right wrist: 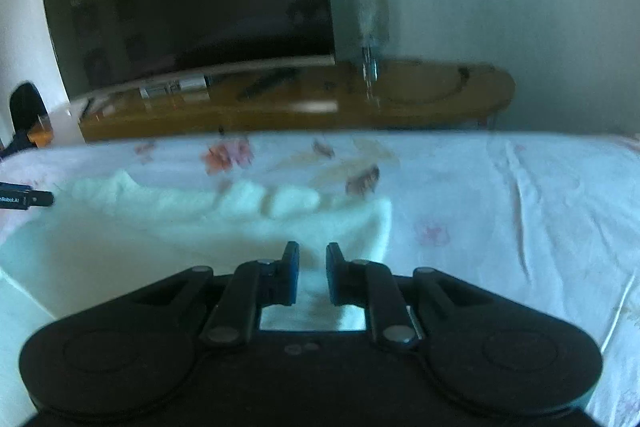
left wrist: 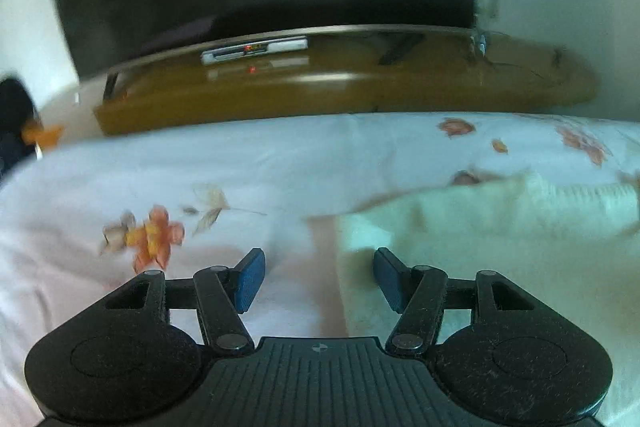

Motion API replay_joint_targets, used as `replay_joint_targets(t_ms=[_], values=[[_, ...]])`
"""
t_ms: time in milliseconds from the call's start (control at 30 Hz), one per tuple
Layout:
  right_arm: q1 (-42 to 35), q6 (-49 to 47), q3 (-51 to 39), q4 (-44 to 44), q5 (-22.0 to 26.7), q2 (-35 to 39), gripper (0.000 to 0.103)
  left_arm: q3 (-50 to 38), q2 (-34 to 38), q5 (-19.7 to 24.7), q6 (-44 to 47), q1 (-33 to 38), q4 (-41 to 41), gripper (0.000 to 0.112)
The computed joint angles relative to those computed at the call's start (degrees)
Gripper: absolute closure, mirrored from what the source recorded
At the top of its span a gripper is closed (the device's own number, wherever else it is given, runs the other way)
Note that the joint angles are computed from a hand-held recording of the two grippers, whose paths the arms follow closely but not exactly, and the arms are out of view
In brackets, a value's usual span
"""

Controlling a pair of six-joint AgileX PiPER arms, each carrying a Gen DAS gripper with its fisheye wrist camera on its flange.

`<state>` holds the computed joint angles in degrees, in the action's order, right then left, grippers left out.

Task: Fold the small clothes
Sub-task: 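Grasp the sweater hem with both grippers and lift it toward the collar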

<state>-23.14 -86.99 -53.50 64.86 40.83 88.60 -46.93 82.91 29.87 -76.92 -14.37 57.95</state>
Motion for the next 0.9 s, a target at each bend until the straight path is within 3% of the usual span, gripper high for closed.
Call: replay_joint_targets(t_ms=[33, 133, 233, 267, 333, 367, 433, 500, 567, 667, 700, 800, 833, 900], values=[[0.9, 0.5, -0.2, -1.2, -2.0, 1.0, 0.094, 0.8, -0.8, -0.9, -1.5, 1.3, -0.6, 0.052], [0.1, -1.4, 0.7, -0.3, -2.0, 0.2, 0.091, 1.7, -2.9, 2.0, -9.9, -0.6, 7.1, 0.052], [-1.6, -3.3, 0.7, 3.7, 1.7, -0.6, 0.087, -1.0, 2.0, 0.8, -6.3, 1.3, 3.4, 0.052], [-0.9, -1.9, 0.0, 3.0, 1.2, -0.1, 0.088, -0.4, 2.3, 0.0, -7.2, 1.5, 4.5, 0.046], [2.1, 0.9, -0.5, -1.4, -3.8, 1.5, 0.091, -1.1, 0.7, 2.9, -4.4, 0.5, 0.2, 0.045], [1.7, 0.1, 0.2, -0.6, -3.7, 0.9, 0.091, 0.4, -2.1, 2.0, -3.7, -0.2, -0.5, 0.045], [-0.5, 1.4, 1.0, -0.9, -0.8, -1.2, 0.086, 4.5, -8.1, 1.0, -3.6, -4.0, -0.1, 0.045], [-4.6, -2.9, 3.8, 3.4, 4.6, -4.9, 0.083, 6.2, -9.7, 4.3, -4.9, -9.0, 1.8, 0.045], [-6.8, -4.3, 5.4, 3.7, 8.8, -6.6, 0.083, 7.9, -10.3, 2.6, -4.2, -10.8, -1.1, 0.045], [-7.1, -6.4, 8.6, 1.3, 9.2, -8.1, 0.087, 12.1, -12.4, 6.8, -12.2, -17.0, 4.5, 0.044], [-6.8, -7.3, 9.4, 0.5, 7.8, -8.3, 0.087, 13.2, -12.9, 7.3, -13.1, -17.4, 5.9, 0.032], [-9.1, -12.9, 11.6, 2.3, 5.8, -9.3, 0.088, 13.2, -16.6, 11.5, -9.5, -18.9, 3.2, 0.03], [-10.2, -11.4, 11.4, 1.3, 6.6, -10.8, 0.083, 14.4, -19.9, 13.6, -9.6, -21.2, 2.9, 0.03], [-16.2, -13.1, 12.0, 3.1, 14.7, -13.0, 0.082, 15.3, -22.1, 18.3, -8.8, -25.7, 0.3, 0.03]])
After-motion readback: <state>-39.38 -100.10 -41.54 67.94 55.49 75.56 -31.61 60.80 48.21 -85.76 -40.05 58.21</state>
